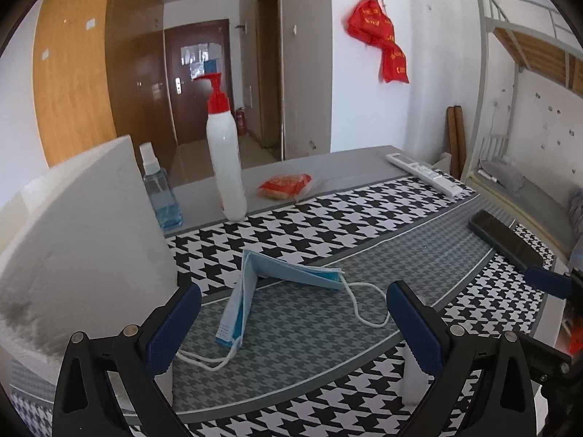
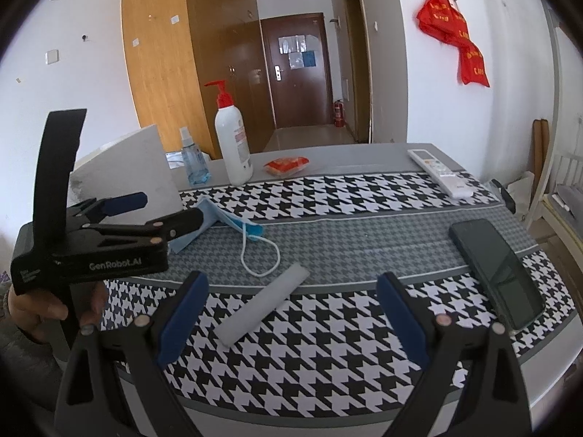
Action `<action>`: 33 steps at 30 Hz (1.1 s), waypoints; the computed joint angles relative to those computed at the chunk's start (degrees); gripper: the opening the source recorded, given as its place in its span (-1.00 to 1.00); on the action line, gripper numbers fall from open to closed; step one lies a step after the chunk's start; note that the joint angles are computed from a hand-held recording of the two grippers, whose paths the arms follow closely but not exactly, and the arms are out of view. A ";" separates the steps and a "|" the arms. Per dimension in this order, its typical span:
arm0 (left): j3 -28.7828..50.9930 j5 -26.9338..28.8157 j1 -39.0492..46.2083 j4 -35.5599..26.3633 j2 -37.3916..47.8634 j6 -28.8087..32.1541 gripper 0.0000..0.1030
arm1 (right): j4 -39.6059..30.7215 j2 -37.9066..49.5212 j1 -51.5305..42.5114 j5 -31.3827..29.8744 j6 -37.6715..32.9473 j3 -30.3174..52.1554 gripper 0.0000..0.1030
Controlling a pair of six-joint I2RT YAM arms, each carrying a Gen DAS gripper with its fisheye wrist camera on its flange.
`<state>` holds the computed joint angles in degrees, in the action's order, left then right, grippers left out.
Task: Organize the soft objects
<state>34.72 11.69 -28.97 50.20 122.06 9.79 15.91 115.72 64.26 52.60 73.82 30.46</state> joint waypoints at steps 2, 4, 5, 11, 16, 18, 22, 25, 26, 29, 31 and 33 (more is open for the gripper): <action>1.48 0.08 0.22 -1.81 0.72 -0.31 0.97 | 1.57 0.40 -0.47 -0.72 -0.79 -0.29 0.86; 3.14 -0.50 0.11 -3.36 2.01 -0.26 0.94 | 2.86 1.12 -1.18 -1.81 -1.70 -0.21 0.86; 4.14 -0.62 0.09 -4.54 2.63 -0.24 0.87 | 3.33 1.53 -1.45 -2.30 -2.05 -0.06 0.86; 8.39 -0.87 1.16 -8.23 5.47 -1.43 0.77 | 4.73 3.15 -2.10 -3.75 -3.92 1.29 0.86; 10.72 -1.65 1.01 -10.61 6.96 -1.18 0.72 | 5.32 4.97 -3.47 -6.40 -5.01 3.23 0.86; 11.55 -2.45 0.88 -11.05 7.71 -0.99 0.69 | 4.16 5.73 -3.67 -6.99 -4.93 4.50 0.86; 13.33 -3.37 0.71 -12.10 9.24 -0.58 0.65 | 4.86 6.67 -3.81 -8.11 -5.31 5.22 0.86; 15.01 -3.14 1.02 -13.90 10.29 -0.44 0.60 | 5.22 7.50 -4.39 -9.49 -5.87 5.87 0.86; 15.57 -2.79 1.17 -14.81 10.47 -0.51 0.55 | 5.17 7.76 -4.56 -9.81 -5.89 6.08 0.86; 16.89 -1.98 1.60 -16.93 10.83 -0.78 0.53 | 5.10 8.31 -5.13 -11.03 -6.09 6.48 0.86; 17.68 -1.72 1.72 -18.27 11.06 -0.79 0.53 | 5.45 8.51 -5.36 -11.73 -6.07 6.53 0.86; 18.47 -2.26 1.64 -19.50 11.33 -0.89 0.53 | 5.06 8.65 -5.32 -11.91 -5.94 6.85 0.86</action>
<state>53.19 9.43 -27.33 30.71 133.39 8.90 20.97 124.37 58.94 40.69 67.88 37.31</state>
